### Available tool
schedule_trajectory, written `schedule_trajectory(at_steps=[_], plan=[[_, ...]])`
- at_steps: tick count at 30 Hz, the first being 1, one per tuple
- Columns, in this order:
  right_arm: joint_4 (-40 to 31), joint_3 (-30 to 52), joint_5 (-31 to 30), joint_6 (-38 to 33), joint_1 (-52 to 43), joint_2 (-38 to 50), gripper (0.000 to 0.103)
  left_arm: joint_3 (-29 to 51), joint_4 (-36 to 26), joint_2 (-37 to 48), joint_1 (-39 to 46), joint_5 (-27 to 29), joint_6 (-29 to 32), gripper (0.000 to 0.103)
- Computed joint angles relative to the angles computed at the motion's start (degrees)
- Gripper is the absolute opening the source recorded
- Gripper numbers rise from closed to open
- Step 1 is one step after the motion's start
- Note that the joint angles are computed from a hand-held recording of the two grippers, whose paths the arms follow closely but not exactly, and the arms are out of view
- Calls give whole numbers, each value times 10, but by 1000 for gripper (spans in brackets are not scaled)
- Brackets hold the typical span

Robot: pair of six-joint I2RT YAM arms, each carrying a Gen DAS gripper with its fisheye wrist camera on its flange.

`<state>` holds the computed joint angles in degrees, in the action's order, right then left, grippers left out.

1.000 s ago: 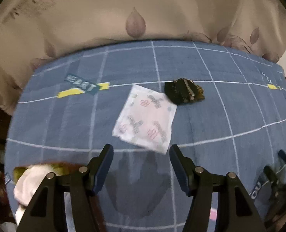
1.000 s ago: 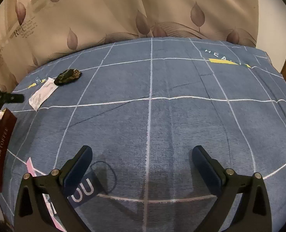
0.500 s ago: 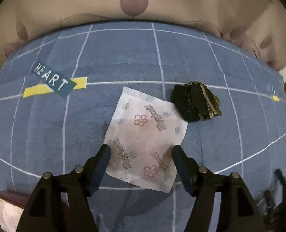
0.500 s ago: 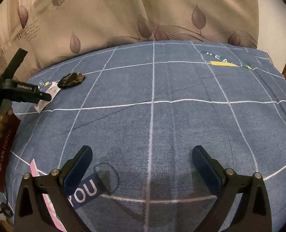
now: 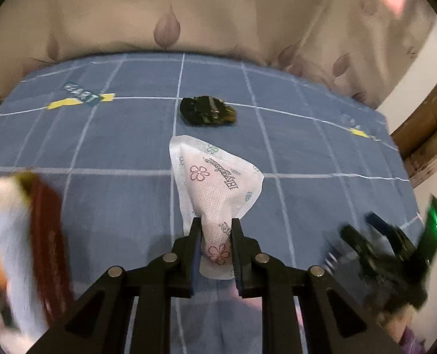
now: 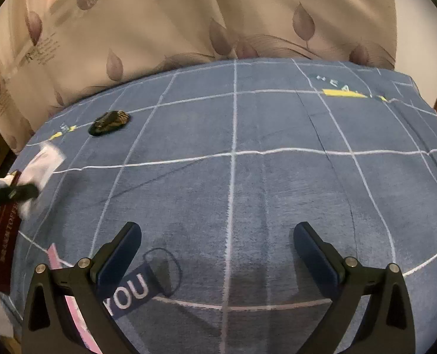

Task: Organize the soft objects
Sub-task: 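Grasp the white printed wrapper with the left gripper and lift, then carry the wrapper toward the gold tin while the right gripper grasps the black pouch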

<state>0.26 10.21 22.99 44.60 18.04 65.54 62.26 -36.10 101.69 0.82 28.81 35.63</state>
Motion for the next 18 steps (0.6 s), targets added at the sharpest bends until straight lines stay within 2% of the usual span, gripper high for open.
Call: schedule_trajectory(at_steps=[2,5,6,10,14,18], plan=[[31,-6,-35,-49,-2,-17,103,-25,-26,-45,44,28,29,18],[45,43,-69,-107,-7,27,103,-57,-39,-101,85,41,66,18],[59,73,-101,-132,-22,58,103,-67,-37,-116,92,41,72,18],[87,194,-152,-180,-50,191,103,-60,-65,-136,148,54,116,18],[62,345,-163,-216,-57,337,103,-33,-87,-124,199,62,146,18],[29,449,-145,-231,-59,432,102,11,-112,-93,254,74,165,18]])
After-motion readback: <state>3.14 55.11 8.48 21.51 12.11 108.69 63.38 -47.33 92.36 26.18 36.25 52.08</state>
